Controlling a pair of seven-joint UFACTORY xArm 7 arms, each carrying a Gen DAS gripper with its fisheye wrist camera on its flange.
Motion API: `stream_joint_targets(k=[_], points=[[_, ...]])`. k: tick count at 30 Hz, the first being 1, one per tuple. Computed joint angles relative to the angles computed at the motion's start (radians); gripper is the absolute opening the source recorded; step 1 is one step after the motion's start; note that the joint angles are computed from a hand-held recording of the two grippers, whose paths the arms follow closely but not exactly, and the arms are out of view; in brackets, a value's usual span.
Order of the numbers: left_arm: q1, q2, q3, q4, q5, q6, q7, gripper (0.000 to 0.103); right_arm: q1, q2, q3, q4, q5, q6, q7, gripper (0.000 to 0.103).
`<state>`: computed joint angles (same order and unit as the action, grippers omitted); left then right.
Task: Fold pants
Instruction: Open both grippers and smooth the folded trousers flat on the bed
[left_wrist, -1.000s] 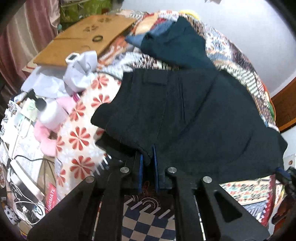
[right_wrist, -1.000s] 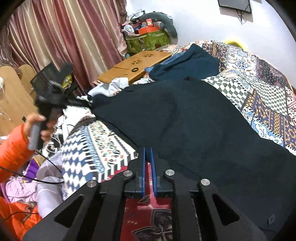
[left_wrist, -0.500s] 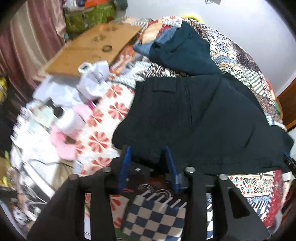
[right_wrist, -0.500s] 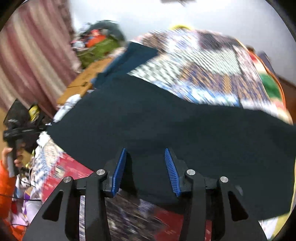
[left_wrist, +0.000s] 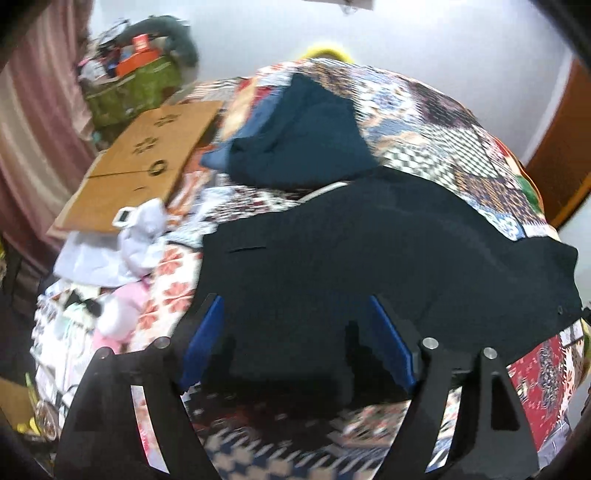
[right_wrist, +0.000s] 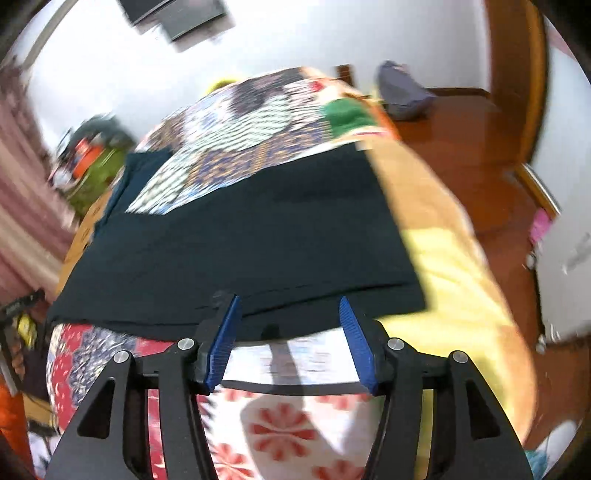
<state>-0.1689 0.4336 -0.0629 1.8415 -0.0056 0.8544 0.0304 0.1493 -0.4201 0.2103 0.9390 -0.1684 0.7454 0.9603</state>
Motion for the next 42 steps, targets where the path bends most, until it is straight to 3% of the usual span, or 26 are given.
stream_joint_targets(k=[7, 10, 13, 16, 18, 23, 31, 38, 42], points=[[-0.056, 0.077, -0.025, 0.065, 0.007, 0.029, 0.032, 0.079, -0.037, -0.007, 0.003, -0.03, -0.025, -0.036, 0.068, 0.052], [-0.091, 0.053, -0.001, 0.003, 0.061, -0.051, 0.003, 0.081, -0.048, 0.017, 0.001, -0.027, -0.036, -0.067, 0.095, 0.054], [-0.089, 0.045, -0.003, -0.012, 0.066, -0.065, -0.002, 0.082, -0.054, 0.038, -0.004, -0.018, -0.051, -0.076, 0.1, 0.053], [-0.072, 0.044, -0.013, -0.017, 0.036, -0.065, 0.001, 0.083, -0.066, 0.041, 0.007, -0.008, -0.093, -0.067, 0.122, 0.042], [-0.067, 0.04, -0.016, -0.025, 0.024, -0.068, -0.002, 0.084, -0.059, 0.034, -0.001, -0.007, -0.096, -0.065, 0.111, 0.021], [-0.074, 0.037, -0.01, -0.03, 0.036, -0.074, -0.01, 0.084, -0.055, 0.016, -0.005, 0.004, -0.111, -0.066, 0.067, 0.015], [-0.075, 0.044, -0.01, -0.007, 0.046, -0.047, -0.003, 0.084, -0.067, -0.026, -0.006, 0.066, -0.128, -0.007, -0.021, 0.014], [-0.076, 0.05, -0.009, 0.012, 0.04, -0.023, -0.018, 0.084, -0.035, -0.023, -0.025, -0.012, -0.023, 0.027, -0.044, 0.014], [-0.079, 0.048, -0.011, 0.022, 0.047, -0.01, -0.005, 0.084, -0.055, -0.043, 0.002, -0.033, -0.044, 0.064, 0.0, 0.023]])
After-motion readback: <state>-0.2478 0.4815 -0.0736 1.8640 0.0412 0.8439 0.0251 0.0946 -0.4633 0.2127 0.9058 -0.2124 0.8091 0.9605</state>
